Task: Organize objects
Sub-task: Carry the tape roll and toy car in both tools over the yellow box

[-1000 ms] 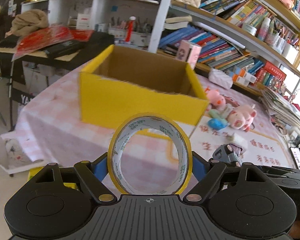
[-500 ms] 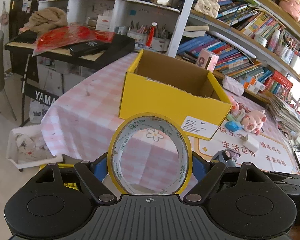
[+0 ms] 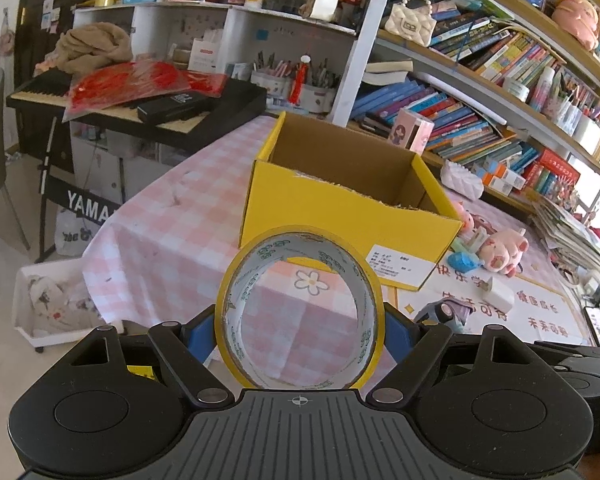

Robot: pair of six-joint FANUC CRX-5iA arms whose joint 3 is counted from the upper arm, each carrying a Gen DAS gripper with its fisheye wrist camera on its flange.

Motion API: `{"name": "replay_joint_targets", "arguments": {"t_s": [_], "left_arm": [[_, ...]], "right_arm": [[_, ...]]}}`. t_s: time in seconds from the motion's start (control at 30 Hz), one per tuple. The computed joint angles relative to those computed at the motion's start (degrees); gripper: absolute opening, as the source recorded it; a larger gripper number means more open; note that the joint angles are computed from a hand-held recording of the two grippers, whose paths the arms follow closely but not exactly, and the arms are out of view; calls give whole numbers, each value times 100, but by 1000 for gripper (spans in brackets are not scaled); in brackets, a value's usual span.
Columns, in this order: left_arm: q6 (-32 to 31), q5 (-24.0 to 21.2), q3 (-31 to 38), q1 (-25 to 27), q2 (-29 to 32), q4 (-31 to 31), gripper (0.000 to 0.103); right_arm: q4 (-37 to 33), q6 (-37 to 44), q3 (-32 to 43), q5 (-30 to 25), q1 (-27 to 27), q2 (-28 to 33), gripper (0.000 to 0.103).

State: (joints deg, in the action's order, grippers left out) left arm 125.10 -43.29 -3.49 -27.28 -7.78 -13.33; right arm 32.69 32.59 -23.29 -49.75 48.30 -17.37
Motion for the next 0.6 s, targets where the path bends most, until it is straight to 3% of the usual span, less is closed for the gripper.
{"name": "replay_joint_targets", "arguments": {"t_s": [0.6], "left_arm": [[-341, 326, 503, 187, 434, -81, 83]], "right_arm": [[339, 109, 251, 637, -491, 369, 39]]}}
